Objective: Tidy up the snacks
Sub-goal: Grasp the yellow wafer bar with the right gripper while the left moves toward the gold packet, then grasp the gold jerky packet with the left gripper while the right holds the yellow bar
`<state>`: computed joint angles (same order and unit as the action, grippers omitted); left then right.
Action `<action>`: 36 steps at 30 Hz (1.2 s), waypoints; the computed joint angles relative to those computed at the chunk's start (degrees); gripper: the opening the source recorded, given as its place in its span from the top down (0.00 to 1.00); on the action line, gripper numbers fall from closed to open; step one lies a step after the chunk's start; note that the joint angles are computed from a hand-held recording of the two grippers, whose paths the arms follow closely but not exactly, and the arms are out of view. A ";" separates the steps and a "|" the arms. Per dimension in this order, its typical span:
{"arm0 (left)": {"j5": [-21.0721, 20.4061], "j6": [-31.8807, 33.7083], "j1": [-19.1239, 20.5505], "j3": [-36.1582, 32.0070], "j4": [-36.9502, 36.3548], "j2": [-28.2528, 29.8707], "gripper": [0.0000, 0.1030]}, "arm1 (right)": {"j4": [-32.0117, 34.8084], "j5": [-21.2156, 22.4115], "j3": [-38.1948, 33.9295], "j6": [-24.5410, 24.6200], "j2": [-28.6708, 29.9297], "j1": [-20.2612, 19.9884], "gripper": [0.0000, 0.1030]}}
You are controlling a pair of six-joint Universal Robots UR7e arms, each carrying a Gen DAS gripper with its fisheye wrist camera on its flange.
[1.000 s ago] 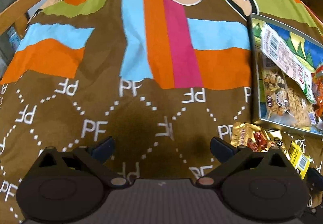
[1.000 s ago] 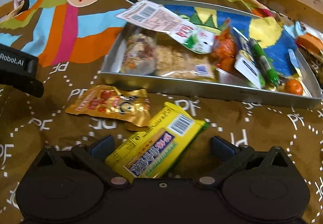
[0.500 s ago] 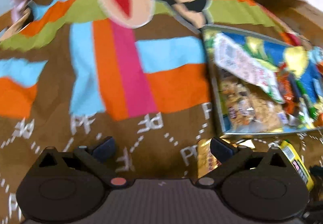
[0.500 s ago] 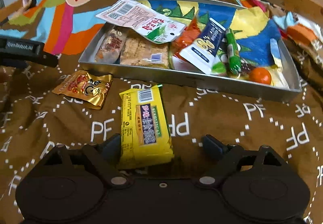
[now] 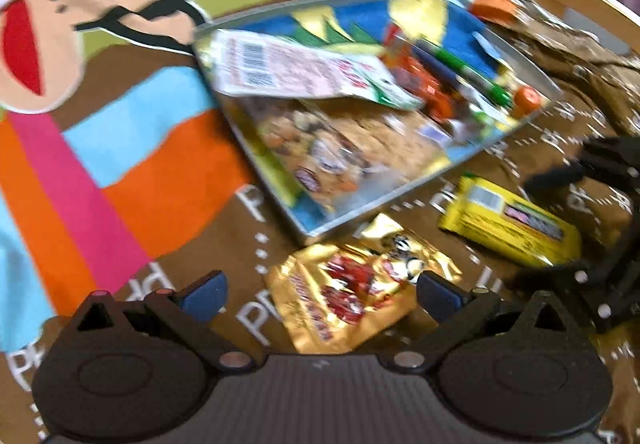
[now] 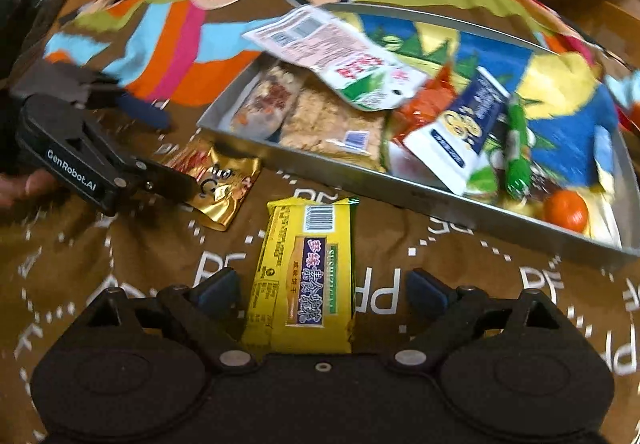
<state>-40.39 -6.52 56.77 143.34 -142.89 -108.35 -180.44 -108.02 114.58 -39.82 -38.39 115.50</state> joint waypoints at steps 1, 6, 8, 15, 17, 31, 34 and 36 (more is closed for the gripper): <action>-1.70 1.00 0.68 -0.38 0.26 0.05 0.00 | 1.09 0.47 -0.26 -1.36 -0.17 -0.30 0.10; -5.48 7.95 3.34 -1.76 -2.40 3.00 0.00 | 1.33 2.33 -0.76 -3.34 0.12 -1.01 0.10; -5.99 8.96 4.09 -2.07 -4.10 4.90 0.00 | 1.01 2.92 -0.84 -2.52 0.36 -1.13 0.10; -7.21 3.90 3.13 -1.38 -1.01 2.59 0.01 | 0.87 1.44 -0.60 -2.06 0.05 -0.81 0.29; -7.29 1.95 1.75 -0.90 2.26 0.84 0.01 | 1.70 0.51 -0.36 -1.30 -0.50 -0.49 0.39; -10.12 -9.39 -6.20 -0.41 18.04 -5.62 0.01 | 1.50 -2.15 2.93 4.30 -4.14 -0.93 0.43; -4.74 -12.52 -8.25 -0.01 20.33 -6.32 0.01 | 0.00 -1.99 3.00 2.65 -3.66 -1.00 0.37; -2.13 -13.40 -8.98 0.24 20.97 -6.77 0.01 | -0.89 -1.59 2.84 2.30 -3.22 -1.08 0.31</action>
<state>-42.52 -19.92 47.80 143.58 -121.92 -115.12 -181.33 -109.61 117.42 -37.52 -41.62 114.42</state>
